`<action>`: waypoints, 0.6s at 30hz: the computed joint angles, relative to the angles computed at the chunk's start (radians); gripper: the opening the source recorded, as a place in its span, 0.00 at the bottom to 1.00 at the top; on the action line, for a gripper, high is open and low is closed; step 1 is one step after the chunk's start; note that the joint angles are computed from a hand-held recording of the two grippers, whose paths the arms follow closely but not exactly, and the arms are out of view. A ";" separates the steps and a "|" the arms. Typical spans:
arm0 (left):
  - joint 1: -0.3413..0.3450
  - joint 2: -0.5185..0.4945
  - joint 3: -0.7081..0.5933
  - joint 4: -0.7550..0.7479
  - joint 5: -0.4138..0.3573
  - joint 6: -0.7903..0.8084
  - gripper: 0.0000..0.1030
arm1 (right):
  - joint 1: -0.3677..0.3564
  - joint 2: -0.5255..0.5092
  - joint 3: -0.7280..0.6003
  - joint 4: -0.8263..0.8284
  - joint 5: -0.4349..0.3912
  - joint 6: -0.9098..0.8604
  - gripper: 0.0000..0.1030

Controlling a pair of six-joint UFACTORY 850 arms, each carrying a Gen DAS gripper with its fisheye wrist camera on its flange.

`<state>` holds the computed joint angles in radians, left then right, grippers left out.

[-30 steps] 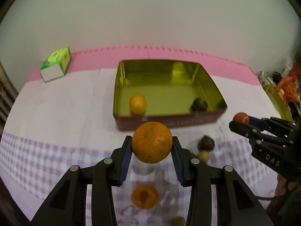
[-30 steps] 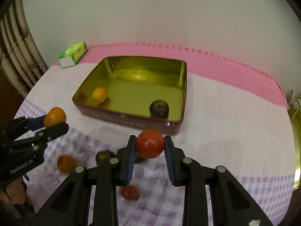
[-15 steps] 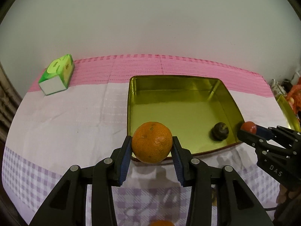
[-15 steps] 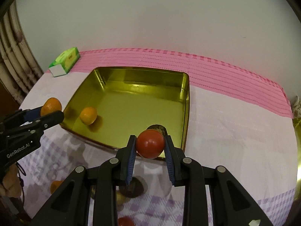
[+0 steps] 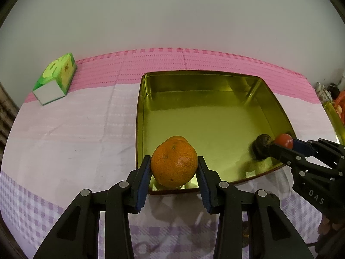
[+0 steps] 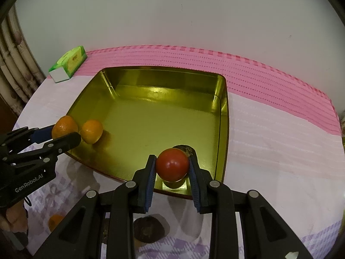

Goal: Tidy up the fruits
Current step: 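Carry the mandarin and tomato into the tin and open both tools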

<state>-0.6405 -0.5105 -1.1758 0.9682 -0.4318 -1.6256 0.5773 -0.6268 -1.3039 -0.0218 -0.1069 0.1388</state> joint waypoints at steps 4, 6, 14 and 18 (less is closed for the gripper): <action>0.003 -0.013 -0.011 -0.026 -0.004 0.028 0.41 | -0.001 -0.011 -0.009 0.003 -0.008 -0.007 0.27; 0.005 -0.018 -0.016 -0.039 -0.006 0.040 0.41 | -0.002 -0.012 -0.010 -0.008 -0.010 0.005 0.27; -0.002 -0.037 -0.036 -0.039 -0.032 0.063 0.41 | -0.005 -0.023 -0.019 -0.005 -0.013 0.009 0.28; -0.005 -0.046 -0.047 -0.058 -0.040 0.080 0.41 | -0.006 -0.022 -0.017 0.023 -0.011 -0.016 0.29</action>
<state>-0.6450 -0.5568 -1.2227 0.9107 -0.4719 -1.5453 0.5715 -0.6483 -1.3214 0.0012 -0.1182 0.1229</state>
